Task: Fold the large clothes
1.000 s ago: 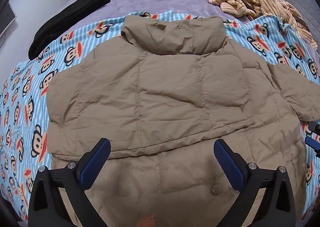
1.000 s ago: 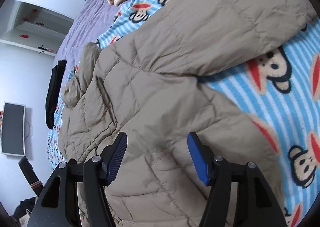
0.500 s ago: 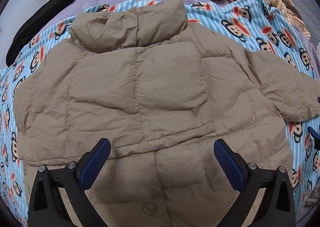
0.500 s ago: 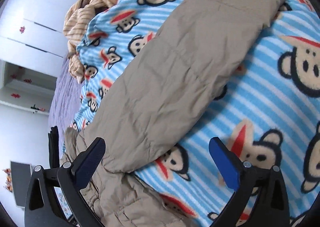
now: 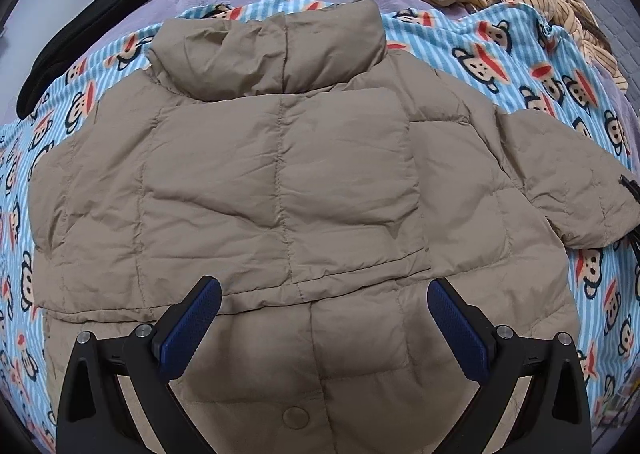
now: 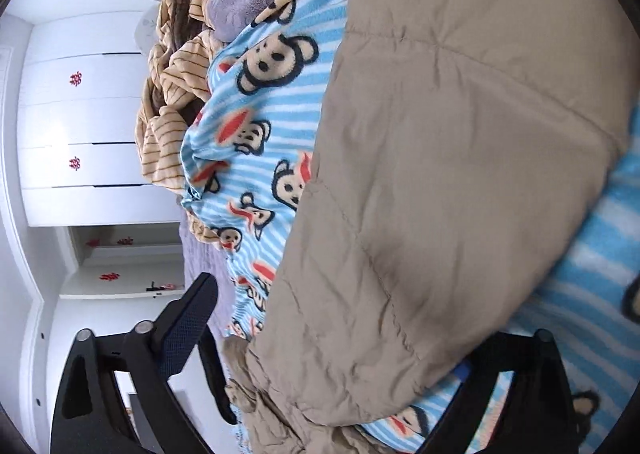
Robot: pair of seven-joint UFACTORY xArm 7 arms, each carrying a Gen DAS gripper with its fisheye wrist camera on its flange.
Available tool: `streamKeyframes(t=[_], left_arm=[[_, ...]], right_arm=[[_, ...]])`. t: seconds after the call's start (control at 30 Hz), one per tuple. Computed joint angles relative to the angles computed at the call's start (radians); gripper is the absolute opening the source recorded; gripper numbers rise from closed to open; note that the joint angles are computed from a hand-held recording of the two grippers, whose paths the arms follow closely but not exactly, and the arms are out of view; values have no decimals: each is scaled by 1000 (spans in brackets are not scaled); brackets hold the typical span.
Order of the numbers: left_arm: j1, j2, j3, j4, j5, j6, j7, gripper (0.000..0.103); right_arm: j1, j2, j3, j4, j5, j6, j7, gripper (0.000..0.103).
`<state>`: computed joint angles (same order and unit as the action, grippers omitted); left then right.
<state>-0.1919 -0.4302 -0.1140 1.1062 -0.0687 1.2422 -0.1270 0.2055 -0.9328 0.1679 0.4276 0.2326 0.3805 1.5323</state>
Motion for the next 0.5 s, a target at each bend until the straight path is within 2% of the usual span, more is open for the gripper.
streamKeyframes(t=[0.03,0.07,0.17,0.33,0.43,0.5], left_arm=[[5,-7,4,-3,7,-1,-1,103],[12,-15,8,-7,14,-3,-3,103],[36,-35,25,-17,33,-6,-4,103],[83,-58,60,-29,65,-31,26,103],[113,-65,84,-40,77,-60,55,103],[133,-65,96,-46,81,-73,64,103]], right_arm=[[19,9,-14,-8,19,-23,0,25],[29,21,-14,-18,35,-64,9,10],[27,83,3,43,4,-74,-15,10],[75,304,4,295,-70,-35,-184,10],[69,480,61,525,-156,34,-284,10],[65,627,122,719,-251,115,-346,10]])
